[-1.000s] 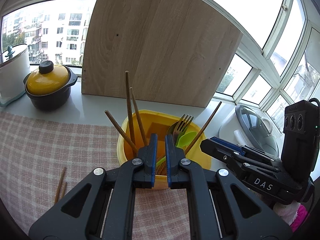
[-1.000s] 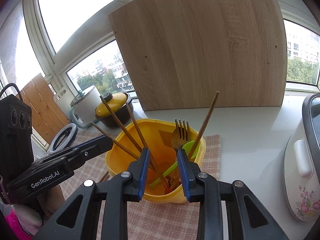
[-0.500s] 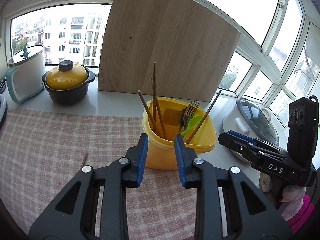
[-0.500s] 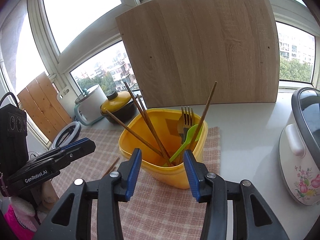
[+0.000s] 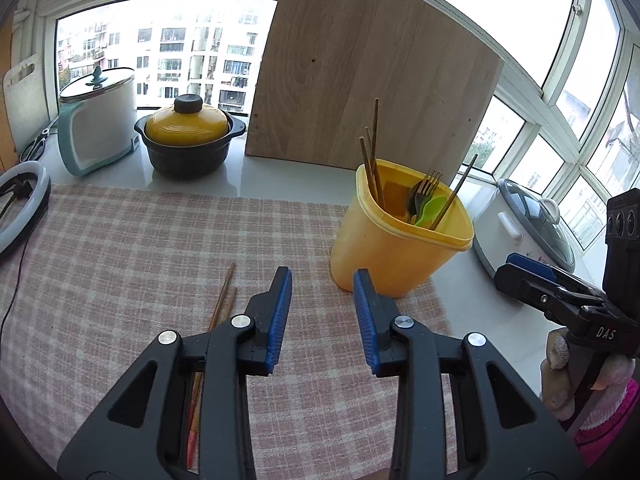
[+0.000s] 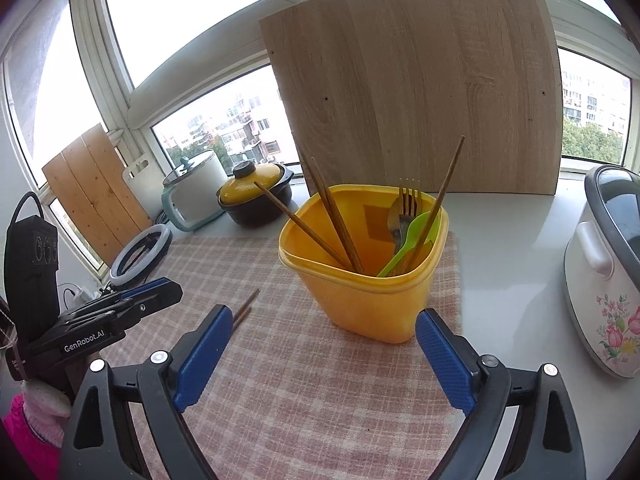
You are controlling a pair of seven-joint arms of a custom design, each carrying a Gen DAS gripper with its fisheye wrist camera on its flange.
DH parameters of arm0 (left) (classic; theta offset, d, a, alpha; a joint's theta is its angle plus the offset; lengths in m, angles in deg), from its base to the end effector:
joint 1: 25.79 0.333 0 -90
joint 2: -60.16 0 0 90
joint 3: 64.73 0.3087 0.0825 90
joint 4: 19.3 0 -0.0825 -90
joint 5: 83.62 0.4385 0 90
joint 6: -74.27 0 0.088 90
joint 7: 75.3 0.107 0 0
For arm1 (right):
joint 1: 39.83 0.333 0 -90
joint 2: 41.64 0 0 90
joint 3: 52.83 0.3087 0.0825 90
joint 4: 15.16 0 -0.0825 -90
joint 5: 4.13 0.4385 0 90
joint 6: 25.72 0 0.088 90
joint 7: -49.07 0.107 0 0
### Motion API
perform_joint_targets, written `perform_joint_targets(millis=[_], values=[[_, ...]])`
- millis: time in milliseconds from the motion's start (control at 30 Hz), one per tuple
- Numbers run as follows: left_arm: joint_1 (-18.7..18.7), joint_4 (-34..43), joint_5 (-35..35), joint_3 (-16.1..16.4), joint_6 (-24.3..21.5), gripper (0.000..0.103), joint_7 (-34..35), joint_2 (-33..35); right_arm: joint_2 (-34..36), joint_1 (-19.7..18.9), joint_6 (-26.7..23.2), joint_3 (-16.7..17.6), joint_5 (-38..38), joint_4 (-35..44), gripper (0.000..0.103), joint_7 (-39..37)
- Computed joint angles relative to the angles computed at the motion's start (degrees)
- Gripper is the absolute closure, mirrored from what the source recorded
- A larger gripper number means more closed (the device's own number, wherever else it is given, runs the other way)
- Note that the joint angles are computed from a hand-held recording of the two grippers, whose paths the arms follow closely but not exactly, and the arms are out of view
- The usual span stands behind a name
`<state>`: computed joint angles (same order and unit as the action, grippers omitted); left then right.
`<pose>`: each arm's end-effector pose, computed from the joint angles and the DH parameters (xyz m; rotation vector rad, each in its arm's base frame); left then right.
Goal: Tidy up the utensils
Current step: 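Withdraw both tools from the container toward the two chopsticks on the mat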
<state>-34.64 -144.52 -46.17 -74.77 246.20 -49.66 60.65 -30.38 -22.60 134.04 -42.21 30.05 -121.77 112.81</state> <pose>0.5713 -0.2417 0.4296 -1.9767 1.6438 -1.0178 0.6343 0.2982 0.4610 -1.9690 1.2484 -0.2203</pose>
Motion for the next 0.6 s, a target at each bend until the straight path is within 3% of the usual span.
perform_joint_targets(millis=[233, 600], values=[[1.9, -5.2, -4.0, -0.2, -1.5, 0.058, 3.7, -3.2, -0.6, 1.3, 0.4, 0.6, -0.1, -1.7, 0.003, 0.9], [2.8, -9.2, -20.3, 0.4, -3.2, 0.058, 21.7, -2.9, 0.8, 2.8, -1.2, 0.6, -2.5, -1.6, 0.004, 5.5]])
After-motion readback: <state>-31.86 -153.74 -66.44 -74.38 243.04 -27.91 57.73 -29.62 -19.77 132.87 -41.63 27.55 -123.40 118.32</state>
